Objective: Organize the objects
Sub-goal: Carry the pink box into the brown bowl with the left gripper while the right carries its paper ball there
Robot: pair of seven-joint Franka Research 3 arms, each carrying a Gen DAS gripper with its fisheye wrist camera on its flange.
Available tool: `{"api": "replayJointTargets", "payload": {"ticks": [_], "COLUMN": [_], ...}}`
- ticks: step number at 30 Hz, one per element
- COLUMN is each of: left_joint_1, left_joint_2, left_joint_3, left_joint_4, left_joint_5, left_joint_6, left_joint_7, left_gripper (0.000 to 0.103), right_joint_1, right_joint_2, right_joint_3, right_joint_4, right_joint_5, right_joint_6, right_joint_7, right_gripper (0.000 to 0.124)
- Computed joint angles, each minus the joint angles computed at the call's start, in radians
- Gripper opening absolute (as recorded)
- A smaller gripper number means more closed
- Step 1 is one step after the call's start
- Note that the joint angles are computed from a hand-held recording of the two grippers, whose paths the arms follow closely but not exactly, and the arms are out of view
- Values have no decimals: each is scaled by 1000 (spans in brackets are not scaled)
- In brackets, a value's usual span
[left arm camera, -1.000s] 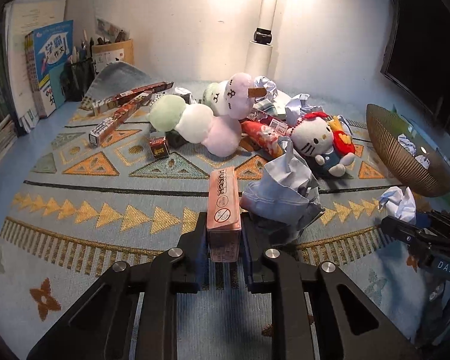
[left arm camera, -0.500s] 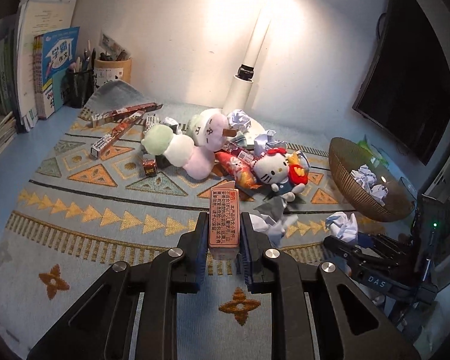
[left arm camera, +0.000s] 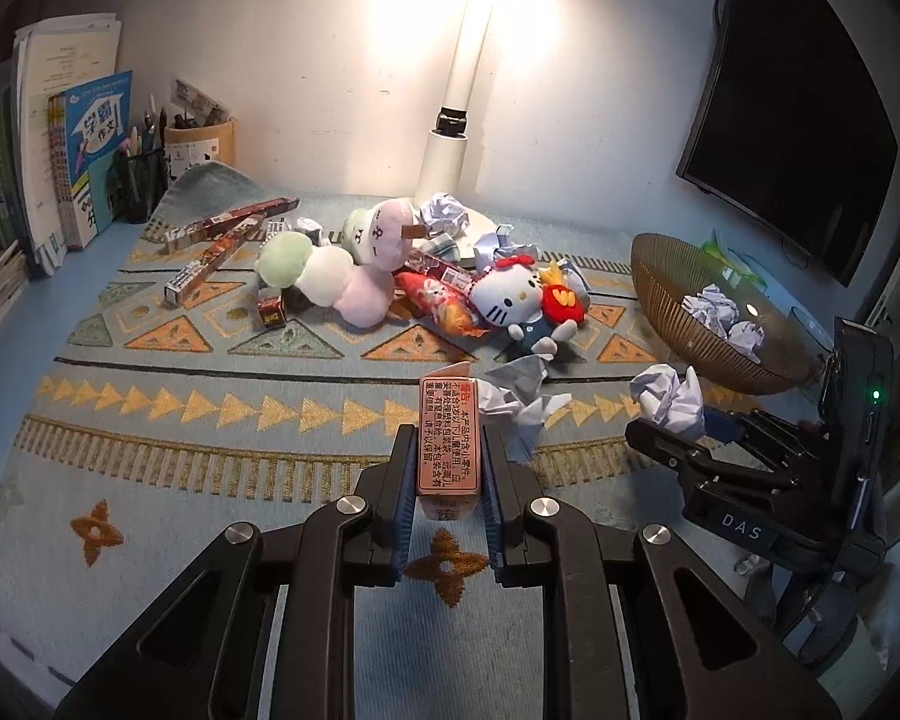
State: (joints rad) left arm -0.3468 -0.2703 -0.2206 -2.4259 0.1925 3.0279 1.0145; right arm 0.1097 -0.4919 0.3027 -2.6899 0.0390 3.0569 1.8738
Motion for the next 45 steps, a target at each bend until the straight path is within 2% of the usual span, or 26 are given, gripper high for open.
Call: {"api": "replayJointTargets", "payload": {"ticks": [1, 3, 7, 9, 12, 15, 17, 19, 20, 21, 22, 23, 24, 25, 27, 30, 32, 35, 37, 39, 40, 41, 42, 43, 44, 45], "left_joint_1": [-11, -23, -48, -74, -75, -101, -135, -201, -229, -252, -255, -242, -228, -226, -228, -158, -141, -138, -104, -51, -18, 22, 50, 68, 81, 92], "left_joint_2": [5, 20, 106, 184, 338, 505, 588, 659, 683, 706, 722, 730, 733, 720, 677, 586, 498, 348, 252, 183, 159, 142, 139, 143, 148, 152], "left_joint_3": [7, 5, -11, -16, -65, -103, -100, -50, -23, -1, -3, -22, -40, -33, -8, -53, -36, 30, 46, 41, 28, 5, -16, -26, -23, -10], "left_joint_4": [12, 53, 208, 313, 517, 736, 845, 948, 984, 1021, 1048, 1061, 1065, 1043, 984, 849, 730, 539, 422, 324, 292, 272, 263, 258, 244, 222], "left_joint_5": [-10, -10, 0, -39, 2, 24, 55, 137, 177, 212, 220, 205, 187, 190, 216, 158, 172, 355, 501, 558, 615, 705, 760, 761, 725, 665], "left_joint_6": [2, 5, -1, -2, -35, -112, -157, -201, -214, -229, -251, -263, -259, -236, -204, -172, -137, -100, -101, -110, -136, -189, -253, -300, -307, -276], "left_joint_7": [8, 29, 99, 164, 163, 179, 174, 120, 85, 55, 53, 72, 89, 76, 27, 49, 6, -202, -363, -452, -519, -602, -639, -626, -588, -549], "left_gripper": [16, 16, 16, 16, 16, 16, 16, 17, 21, 30, 49, 64, 71, 77, 78, 78, 78, 81, 85, 85, 85, 85, 85, 85, 85, 85], "right_joint_1": [-22, -19, -147, -248, -370, -429, -455, -461, -458, -449, -443, -444, -444, -433, -385, -306, -264, -202, -173, -181, -222, -267, -291, -283, -289, -280], "right_joint_2": [-26, -91, -227, -263, -267, -226, -198, -195, -198, -202, -206, -214, -223, -232, -244, -276, -288, -275, -238, -174, -154, -145, -123, -93, -84, -70], "right_joint_3": [10, -24, 2, 41, 79, 91, 100, 94, 89, 81, 79, 85, 90, 91, 66, 52, 57, 82, 104, 147, 206, 267, 300, 298, 301, 281], "right_joint_4": [-7, -23, -9, 22, 67, 94, 112, 102, 95, 89, 84, 79, 72, 66, 44, 13, -5, -24, -33, -43, -32, -21, -8, 17, 29, 26], "right_joint_5": [-2, 5, -14, -39, -115, -188, -226, -260, -276, -289, -302, -317, -330, -335, -326, -288, -262, -223, -204, -202, -204, -216, -246, -244, -264, -283], "right_joint_6": [-10, -18, -86, -153, -241, -259, -269, -250, -241, -236, -236, -238, -237, -239, -221, -202, -175, -131, -79, -8, -27, -48, -63, -103, -115, -98], "right_joint_7": [17, 8, 47, 107, 182, 222, 260, 288, 298, 304, 309, 321, 332, 340, 335, 331, 329, 324, 317, 304, 323, 352, 380, 358, 364, 375], "right_gripper": [51, 52, 52, 52, 52, 52, 61, 81, 83, 84, 84, 84, 84, 84, 84, 88, 93, 102, 103, 103, 103, 103, 103, 103, 103, 103]}}
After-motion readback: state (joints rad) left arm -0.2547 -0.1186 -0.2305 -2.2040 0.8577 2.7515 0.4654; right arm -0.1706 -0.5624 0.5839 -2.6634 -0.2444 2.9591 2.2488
